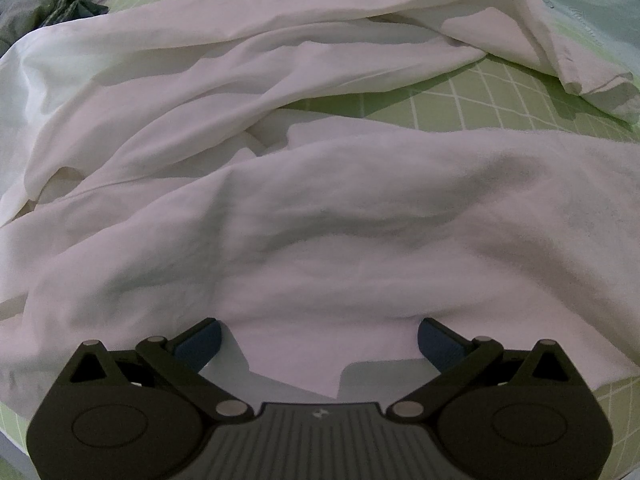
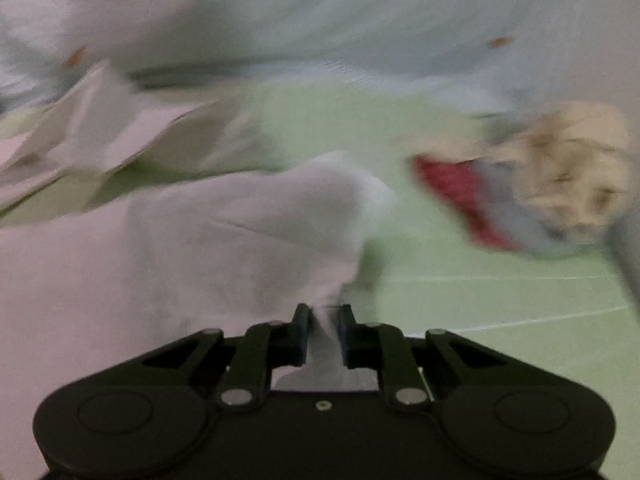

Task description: Fold clothes

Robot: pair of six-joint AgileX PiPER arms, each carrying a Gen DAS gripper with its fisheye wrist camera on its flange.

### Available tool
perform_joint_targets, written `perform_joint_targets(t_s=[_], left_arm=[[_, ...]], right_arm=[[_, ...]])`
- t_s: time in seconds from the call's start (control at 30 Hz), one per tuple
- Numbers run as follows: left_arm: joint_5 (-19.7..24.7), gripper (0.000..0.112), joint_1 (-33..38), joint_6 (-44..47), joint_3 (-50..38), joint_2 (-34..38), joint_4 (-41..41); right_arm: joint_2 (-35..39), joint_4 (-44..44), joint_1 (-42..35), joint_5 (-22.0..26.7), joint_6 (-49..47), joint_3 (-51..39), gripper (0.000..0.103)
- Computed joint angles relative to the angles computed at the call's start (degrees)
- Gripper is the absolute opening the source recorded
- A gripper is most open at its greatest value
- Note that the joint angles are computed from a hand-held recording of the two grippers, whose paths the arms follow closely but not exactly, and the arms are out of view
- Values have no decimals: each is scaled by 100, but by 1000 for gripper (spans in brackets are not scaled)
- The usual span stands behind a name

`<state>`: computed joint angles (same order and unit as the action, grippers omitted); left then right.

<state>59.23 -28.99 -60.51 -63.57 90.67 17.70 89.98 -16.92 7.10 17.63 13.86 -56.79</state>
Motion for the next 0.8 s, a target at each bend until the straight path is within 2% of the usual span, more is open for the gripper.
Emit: perform_joint_targets(t_s=[0.07,0.1,0.2,0.27,0.33,0.47,0.53,0.6,0.63,0.67,0.7,0.77,0.8], left_arm=[[-17,103,-8,-15,24,-17,18],[-26,103,-12,-23,38,-26,27],[-73,103,-18,-1,89,-60,42],[-139,103,-7,83,130,-80,38],[-159,103,-11,68,140,-75,55],[-165,103,-60,-4,170,-97,97],[-161,103,-81,-35,184,-111,107],[-169,103,-84,1,201,-131,92],[-187,103,-71,93,215,-148,57],[-181,103,-77,91,220,-157,50],[-163,103,-91,67,216,-159,45],[-107,103,-136,33,207,-170,10],[-77,103,-147,58,205,-180,-33]], right_arm=[[-12,4,-221,51,377,-43,17],[60,-337,-174,151,648,-65,19],[80,-1076,15,292,1329,66,31],[4,-1340,124,309,1636,225,57],[-115,-1121,57,281,1692,388,67],[-287,-720,-126,360,1847,632,72],[-368,0,-317,269,1400,771,73],[-505,478,-445,94,1004,966,72],[-569,571,-456,29,868,1043,62],[-634,644,-460,-36,747,1121,38],[-670,544,-440,-100,797,1178,28],[-730,612,-444,-131,631,1245,17],[-749,591,-440,-114,577,1256,16]])
